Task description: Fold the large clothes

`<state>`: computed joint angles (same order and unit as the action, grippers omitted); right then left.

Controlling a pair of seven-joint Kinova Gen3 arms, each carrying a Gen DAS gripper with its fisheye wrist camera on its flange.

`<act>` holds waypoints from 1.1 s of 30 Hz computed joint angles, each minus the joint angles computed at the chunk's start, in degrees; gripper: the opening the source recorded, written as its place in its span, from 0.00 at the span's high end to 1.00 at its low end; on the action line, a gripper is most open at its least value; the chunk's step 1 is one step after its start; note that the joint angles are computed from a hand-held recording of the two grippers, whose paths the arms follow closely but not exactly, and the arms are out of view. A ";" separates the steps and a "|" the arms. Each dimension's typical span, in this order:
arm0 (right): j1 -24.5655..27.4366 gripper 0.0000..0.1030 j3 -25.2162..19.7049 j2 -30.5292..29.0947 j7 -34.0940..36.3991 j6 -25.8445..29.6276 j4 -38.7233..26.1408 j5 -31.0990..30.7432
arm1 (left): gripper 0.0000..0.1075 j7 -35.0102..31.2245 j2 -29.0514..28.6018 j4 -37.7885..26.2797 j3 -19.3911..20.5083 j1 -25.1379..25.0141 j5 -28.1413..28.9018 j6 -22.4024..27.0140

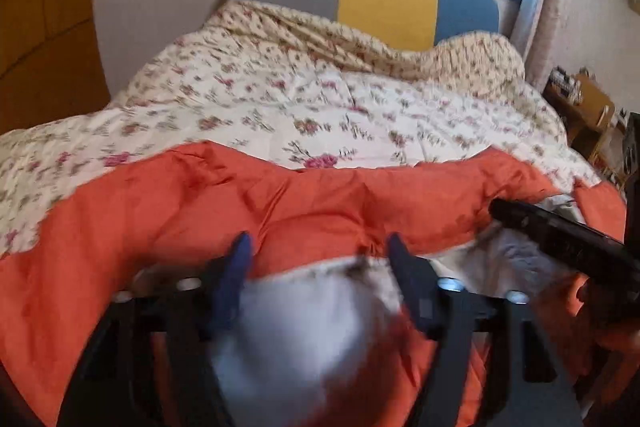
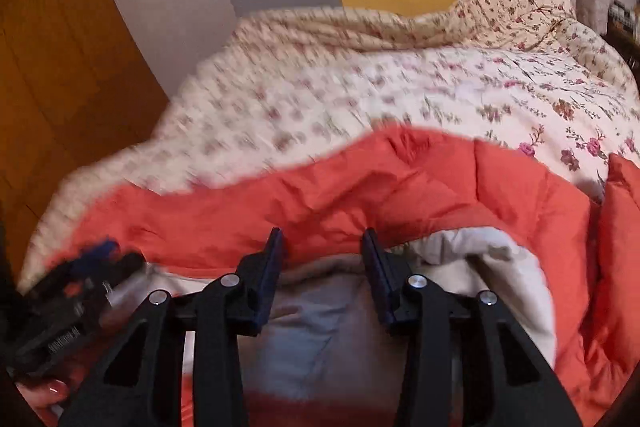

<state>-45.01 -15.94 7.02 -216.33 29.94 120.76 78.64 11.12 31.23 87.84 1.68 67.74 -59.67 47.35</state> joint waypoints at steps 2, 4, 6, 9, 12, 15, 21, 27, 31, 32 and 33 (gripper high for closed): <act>-1.30 0.61 -0.83 -1.10 -0.94 3.54 -0.14 0.61 | 0.14 4.66 -0.92 0.56 -3.59 5.06 -1.91 4.37; -0.85 0.61 -0.85 -0.28 1.85 3.43 -2.25 -1.24 | 0.14 7.66 -0.96 0.55 -5.56 6.67 -2.44 6.01; -1.19 0.61 0.21 1.44 6.51 2.46 -4.84 -3.84 | 0.14 6.92 -0.24 -0.68 -4.53 4.04 -0.18 5.64; 1.74 0.60 -3.22 6.13 13.50 3.48 -8.94 -7.36 | 0.14 0.52 2.16 -3.95 -1.50 -0.78 3.96 7.77; 0.51 0.60 -1.28 9.54 19.62 2.79 -10.91 -12.02 | 0.11 -0.80 2.22 -1.59 3.18 -7.14 7.39 2.72; -4.08 0.61 3.75 10.92 21.82 2.86 -12.05 -14.13 | 0.08 -0.73 1.68 0.07 1.11 -6.43 8.00 -0.03; -1.84 0.60 1.07 10.20 14.76 2.16 -9.53 -7.95 | 0.07 -1.41 1.87 0.06 -1.57 -4.07 8.91 0.19; -9.99 0.56 6.11 -1.66 1.22 4.70 0.75 -3.01 | 0.07 -1.38 2.28 -0.60 -1.85 -3.67 8.67 0.72; -7.77 0.58 2.71 -3.31 1.36 8.86 3.43 -6.65 | 0.07 -1.57 2.39 -0.83 -1.87 -3.64 8.74 0.92; -6.08 0.61 2.01 -3.03 0.66 7.60 4.16 -6.92 | 0.07 -1.60 2.36 -0.80 -1.88 -3.65 8.77 0.89; -3.85 0.61 0.98 -2.68 -0.97 5.42 5.03 -6.25 | 0.07 -1.51 2.42 -0.86 -1.92 -3.49 8.77 1.08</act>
<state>-48.86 -14.96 4.34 -217.30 35.36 125.79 72.39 9.60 33.65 86.98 -0.23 64.25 -50.90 48.43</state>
